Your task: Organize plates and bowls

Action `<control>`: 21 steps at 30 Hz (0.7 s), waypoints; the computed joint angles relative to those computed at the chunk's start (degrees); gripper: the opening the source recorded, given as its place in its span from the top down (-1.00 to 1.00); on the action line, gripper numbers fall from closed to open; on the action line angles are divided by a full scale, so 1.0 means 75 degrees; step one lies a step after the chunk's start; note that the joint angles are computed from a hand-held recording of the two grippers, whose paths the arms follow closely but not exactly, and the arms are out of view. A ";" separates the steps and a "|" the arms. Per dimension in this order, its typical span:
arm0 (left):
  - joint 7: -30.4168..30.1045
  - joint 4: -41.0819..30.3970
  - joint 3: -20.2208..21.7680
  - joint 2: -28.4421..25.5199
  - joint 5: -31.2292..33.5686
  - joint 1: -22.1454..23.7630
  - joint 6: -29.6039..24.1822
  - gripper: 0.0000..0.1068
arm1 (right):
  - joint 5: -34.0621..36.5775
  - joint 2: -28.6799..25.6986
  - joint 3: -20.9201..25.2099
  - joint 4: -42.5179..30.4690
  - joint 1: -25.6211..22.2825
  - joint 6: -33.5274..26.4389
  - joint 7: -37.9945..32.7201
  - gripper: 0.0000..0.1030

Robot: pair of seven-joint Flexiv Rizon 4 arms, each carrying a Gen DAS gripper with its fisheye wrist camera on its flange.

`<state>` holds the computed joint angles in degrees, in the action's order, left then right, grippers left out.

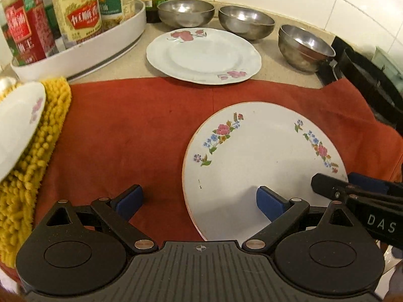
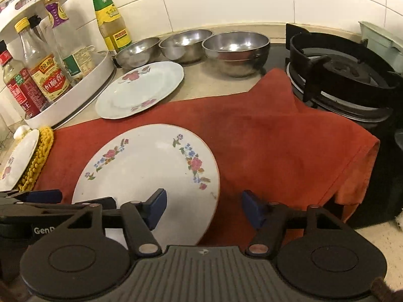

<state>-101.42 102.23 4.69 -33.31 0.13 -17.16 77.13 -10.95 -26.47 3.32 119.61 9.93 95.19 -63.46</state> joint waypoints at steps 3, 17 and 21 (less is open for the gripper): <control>0.0117 -0.0056 -0.0021 -0.0035 0.0071 0.0012 0.0032 -0.85 | 0.0005 -0.0060 0.0421 -0.0121 -0.0356 -0.0089 -0.0178 -0.14; 0.1823 0.0193 -0.1111 -0.0116 -0.0696 0.0745 0.0631 -0.54 | 0.0759 -0.0340 0.2460 -0.0723 -0.2057 -0.0778 -0.1618 0.09; 0.2022 0.0216 -0.1163 -0.0088 -0.1018 0.0790 0.0541 -0.54 | 0.1070 -0.0260 0.2226 -0.0734 -0.1759 -0.0772 -0.1653 0.11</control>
<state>-86.26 103.86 -4.03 -33.97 -7.51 -11.24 81.19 -2.93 -28.42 20.01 114.10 -3.26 89.40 -75.86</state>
